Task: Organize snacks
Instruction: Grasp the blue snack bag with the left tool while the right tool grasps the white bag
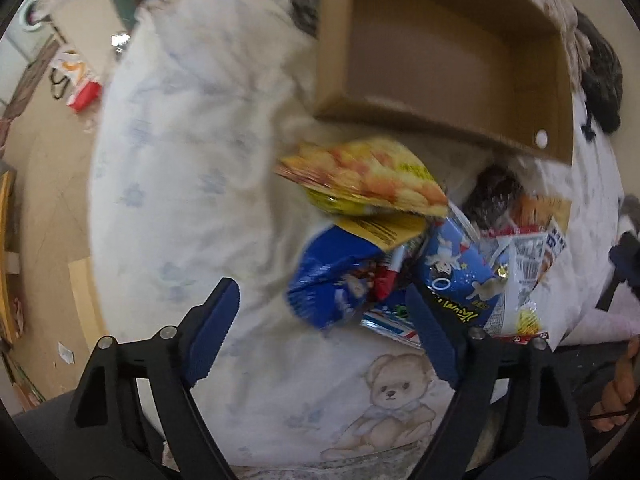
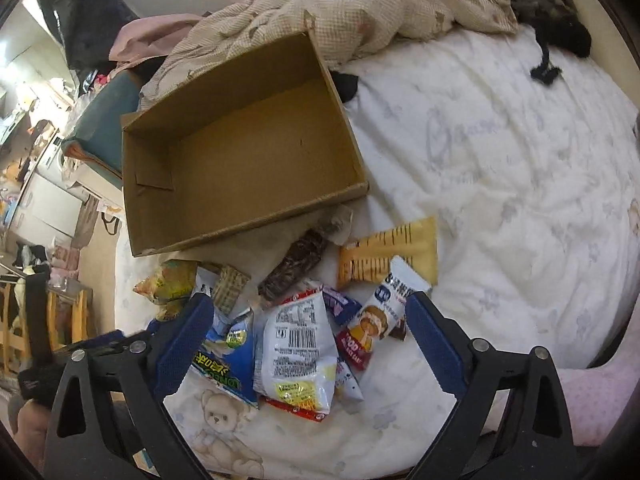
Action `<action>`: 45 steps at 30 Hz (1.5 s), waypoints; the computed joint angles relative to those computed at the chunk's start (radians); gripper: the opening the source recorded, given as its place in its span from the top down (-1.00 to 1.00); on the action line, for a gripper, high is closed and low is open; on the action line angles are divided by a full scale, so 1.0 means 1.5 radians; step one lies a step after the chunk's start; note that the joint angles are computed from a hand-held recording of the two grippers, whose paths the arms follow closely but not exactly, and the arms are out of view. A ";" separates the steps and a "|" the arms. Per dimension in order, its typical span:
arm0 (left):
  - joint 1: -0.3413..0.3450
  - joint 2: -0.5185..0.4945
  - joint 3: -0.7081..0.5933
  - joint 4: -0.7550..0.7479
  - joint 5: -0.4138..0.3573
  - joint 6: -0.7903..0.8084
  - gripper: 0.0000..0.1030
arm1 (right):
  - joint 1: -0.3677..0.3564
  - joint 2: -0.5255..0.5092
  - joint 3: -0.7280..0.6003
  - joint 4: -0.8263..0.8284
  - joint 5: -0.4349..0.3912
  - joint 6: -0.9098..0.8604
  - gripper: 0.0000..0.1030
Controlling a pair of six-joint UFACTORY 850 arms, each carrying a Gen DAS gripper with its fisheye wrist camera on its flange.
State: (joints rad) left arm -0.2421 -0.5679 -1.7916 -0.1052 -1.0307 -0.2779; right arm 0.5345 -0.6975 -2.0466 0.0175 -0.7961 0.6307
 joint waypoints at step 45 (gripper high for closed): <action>0.015 0.154 0.164 -0.079 0.116 -0.046 0.62 | -0.013 -0.177 -0.169 0.278 -0.212 -0.134 -0.21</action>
State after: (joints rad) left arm -0.2191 -0.3374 -1.5457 -0.2231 -0.8565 -0.3476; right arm 0.5155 -0.9630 -2.3001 0.4339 -1.1144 0.4294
